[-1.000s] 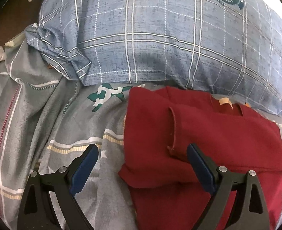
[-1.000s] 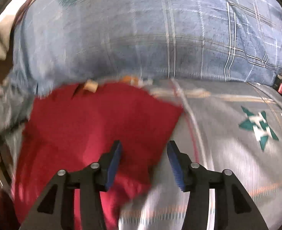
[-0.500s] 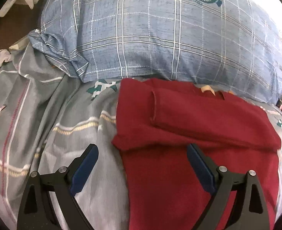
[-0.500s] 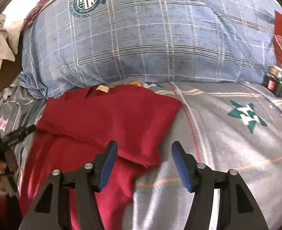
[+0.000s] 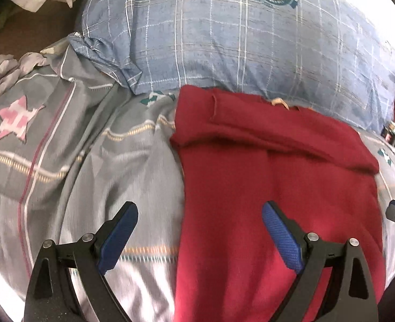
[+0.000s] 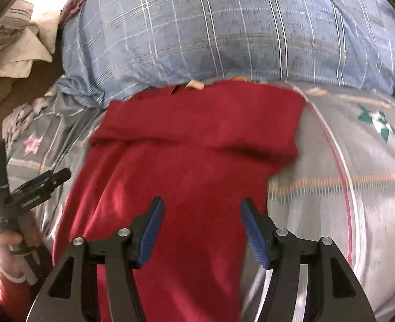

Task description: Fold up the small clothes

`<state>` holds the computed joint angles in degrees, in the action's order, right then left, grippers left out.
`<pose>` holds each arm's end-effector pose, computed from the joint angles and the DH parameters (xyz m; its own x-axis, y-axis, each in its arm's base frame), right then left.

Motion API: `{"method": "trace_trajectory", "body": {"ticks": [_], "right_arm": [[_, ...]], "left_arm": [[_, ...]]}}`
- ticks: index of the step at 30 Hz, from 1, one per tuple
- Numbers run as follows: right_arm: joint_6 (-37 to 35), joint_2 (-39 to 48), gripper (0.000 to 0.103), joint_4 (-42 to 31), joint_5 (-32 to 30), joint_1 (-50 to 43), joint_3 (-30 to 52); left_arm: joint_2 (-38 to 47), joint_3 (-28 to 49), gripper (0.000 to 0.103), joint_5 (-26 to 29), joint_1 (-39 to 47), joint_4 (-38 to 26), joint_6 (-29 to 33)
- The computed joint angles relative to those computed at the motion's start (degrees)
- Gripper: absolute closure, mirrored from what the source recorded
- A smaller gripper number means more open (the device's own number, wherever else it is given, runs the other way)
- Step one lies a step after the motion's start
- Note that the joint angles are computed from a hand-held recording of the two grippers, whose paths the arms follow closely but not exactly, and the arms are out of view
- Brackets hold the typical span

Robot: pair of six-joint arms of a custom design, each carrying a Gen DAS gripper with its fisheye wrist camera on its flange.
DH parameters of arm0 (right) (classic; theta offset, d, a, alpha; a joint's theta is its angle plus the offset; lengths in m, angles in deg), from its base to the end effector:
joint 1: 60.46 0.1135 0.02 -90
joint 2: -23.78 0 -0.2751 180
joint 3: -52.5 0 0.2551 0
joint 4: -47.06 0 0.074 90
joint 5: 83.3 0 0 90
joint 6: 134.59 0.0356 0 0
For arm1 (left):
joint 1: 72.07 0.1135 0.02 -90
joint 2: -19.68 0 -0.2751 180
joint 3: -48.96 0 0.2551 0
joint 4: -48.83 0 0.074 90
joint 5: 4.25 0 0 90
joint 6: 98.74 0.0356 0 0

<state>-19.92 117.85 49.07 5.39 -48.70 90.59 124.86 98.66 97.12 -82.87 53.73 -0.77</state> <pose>0.2414 0.0511 0.0878 -0.8100 0.2576 -0.5268 0.1333 0.9557 0.2623 0.2990 -0.0642 0.0847 -0.7090 0.2736 -0.6500 0.4089 0.9104 -0.0628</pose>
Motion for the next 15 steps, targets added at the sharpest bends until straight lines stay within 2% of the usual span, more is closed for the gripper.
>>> {"method": "trace_trajectory", "body": {"ticks": [4,8,11,15], "right_arm": [[1.19,-6.17,0.039,-2.3,2.38,2.43,-4.98],[2.68,-12.75,0.033,-3.9,0.69,2.8,-10.19],[3.95,-14.83,0.032,-4.5,0.72,4.7,-13.0],[6.53,-14.28,0.032,-2.19,-0.96,6.99,-16.45]], "left_arm": [[-2.82,-3.66,0.008,0.06,-0.34,-0.09,0.65],[-5.06,-7.25,0.008,-0.6,-0.68,0.69,1.2],[-6.72,-9.12,0.008,-0.49,-0.08,-0.09,1.78],[-10.99,-12.19,0.009,2.32,3.69,-3.52,5.94]]}}
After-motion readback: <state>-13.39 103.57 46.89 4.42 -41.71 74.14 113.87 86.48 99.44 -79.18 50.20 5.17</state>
